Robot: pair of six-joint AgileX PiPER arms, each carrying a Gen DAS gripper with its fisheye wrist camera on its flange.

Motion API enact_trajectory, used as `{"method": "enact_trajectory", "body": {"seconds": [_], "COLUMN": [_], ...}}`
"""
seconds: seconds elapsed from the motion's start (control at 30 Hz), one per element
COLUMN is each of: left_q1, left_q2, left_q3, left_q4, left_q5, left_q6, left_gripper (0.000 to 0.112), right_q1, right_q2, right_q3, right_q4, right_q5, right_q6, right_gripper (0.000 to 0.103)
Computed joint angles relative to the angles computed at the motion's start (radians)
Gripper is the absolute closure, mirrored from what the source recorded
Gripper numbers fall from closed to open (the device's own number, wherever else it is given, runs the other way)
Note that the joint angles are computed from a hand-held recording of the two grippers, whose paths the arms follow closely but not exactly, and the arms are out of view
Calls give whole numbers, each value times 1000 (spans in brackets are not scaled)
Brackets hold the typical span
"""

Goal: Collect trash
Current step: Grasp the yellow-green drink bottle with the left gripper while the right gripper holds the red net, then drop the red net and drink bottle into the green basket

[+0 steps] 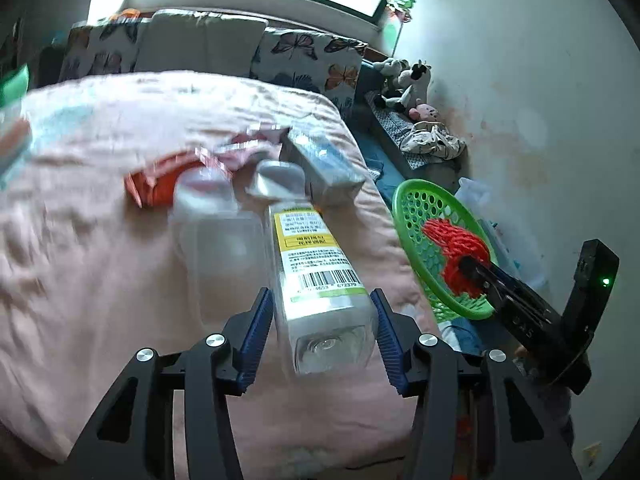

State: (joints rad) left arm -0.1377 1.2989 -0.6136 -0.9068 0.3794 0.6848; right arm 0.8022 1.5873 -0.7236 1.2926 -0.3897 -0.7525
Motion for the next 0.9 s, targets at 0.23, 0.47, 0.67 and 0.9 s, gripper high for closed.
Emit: {"method": "enact_trajectory", "body": {"seconds": [0.23, 0.47, 0.67, 0.9], "left_q1": [-6, 31, 88, 63], "left_q2": [58, 53, 71, 92], "left_q3": [-155, -291, -377, -482], "left_q4": [271, 337, 286, 237], "left_q5": [43, 187, 312, 383], "left_q6": [-130, -96, -34, -17], "left_gripper": [65, 67, 68, 68], "right_q1": [-34, -93, -161, -233], "right_q2": [-24, -28, -3, 58], "right_q3": [11, 3, 2, -19], "right_q4": [12, 74, 108, 171], "right_q5": [-6, 11, 29, 51], "right_q6": [6, -58, -78, -161], "right_gripper": [59, 59, 59, 57]}}
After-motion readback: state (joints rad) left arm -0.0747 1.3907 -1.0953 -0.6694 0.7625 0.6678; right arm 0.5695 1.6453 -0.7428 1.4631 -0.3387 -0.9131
